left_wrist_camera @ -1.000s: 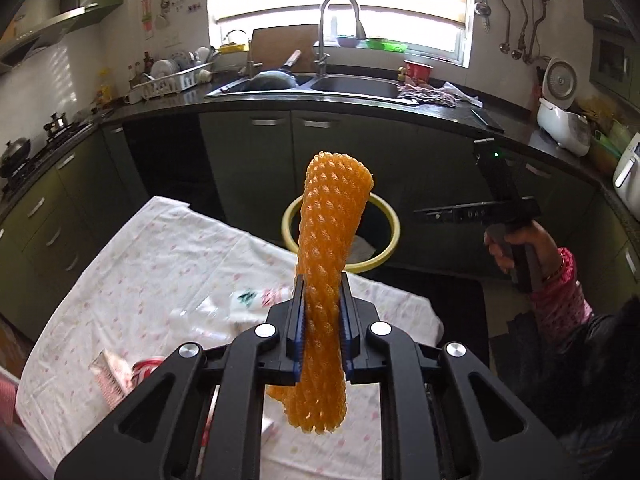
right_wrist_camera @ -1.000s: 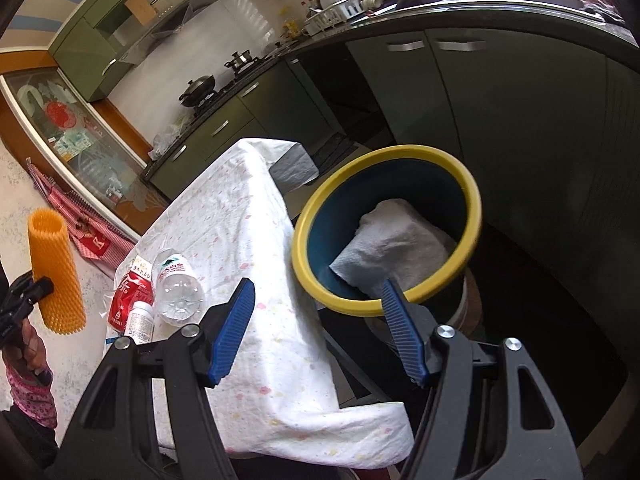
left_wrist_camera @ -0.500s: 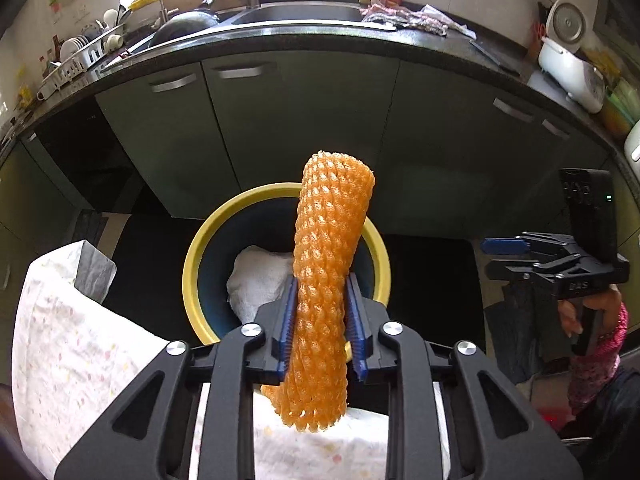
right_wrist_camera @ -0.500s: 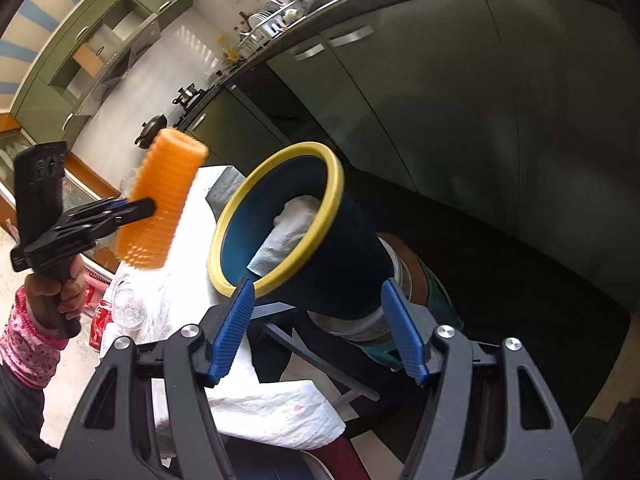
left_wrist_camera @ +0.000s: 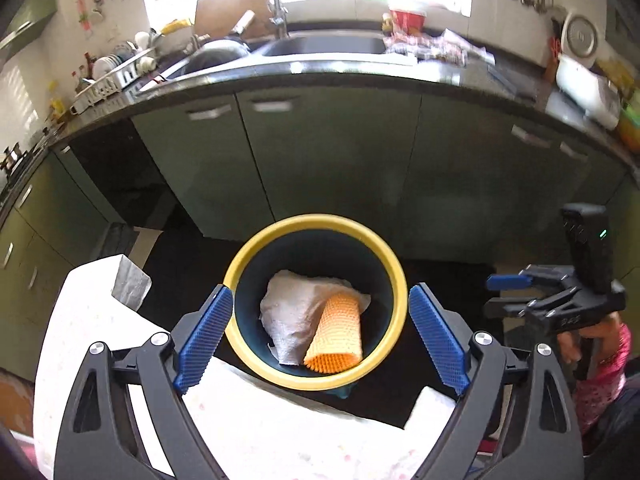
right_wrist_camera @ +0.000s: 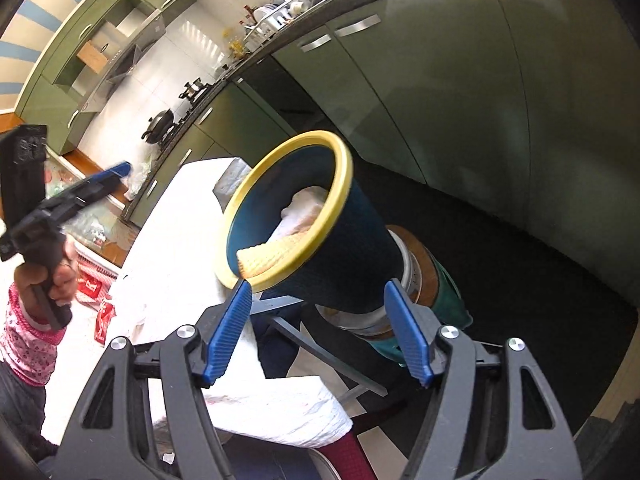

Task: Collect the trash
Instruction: 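Carry the orange sponge over the bin and open the left gripper, then grasp the clear water bottle with the right gripper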

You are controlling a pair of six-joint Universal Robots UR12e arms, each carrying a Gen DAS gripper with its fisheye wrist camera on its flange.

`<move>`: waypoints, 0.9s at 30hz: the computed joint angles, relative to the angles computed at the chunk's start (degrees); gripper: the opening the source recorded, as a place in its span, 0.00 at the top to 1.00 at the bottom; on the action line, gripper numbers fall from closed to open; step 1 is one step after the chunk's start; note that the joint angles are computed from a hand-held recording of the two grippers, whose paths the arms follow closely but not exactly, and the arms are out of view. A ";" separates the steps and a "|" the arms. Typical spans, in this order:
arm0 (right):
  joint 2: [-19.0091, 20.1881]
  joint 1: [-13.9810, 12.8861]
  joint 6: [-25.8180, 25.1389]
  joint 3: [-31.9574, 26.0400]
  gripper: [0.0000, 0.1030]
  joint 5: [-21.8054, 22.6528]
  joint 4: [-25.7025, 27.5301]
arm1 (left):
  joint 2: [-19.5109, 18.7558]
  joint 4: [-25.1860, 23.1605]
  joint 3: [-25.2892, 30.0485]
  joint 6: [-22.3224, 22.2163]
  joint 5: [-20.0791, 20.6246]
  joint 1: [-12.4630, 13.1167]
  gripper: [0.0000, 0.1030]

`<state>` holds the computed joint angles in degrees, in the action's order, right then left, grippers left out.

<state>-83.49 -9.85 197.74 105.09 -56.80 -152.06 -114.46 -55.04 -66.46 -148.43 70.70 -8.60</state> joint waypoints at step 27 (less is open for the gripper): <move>18.69 21.20 -49.04 -45.20 0.23 -9.48 53.27 | 21.74 51.82 -38.67 -40.37 13.53 32.58 0.05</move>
<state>-64.81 11.35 148.70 59.89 -66.28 -98.79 -92.72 -3.21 -105.12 -188.80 84.23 23.98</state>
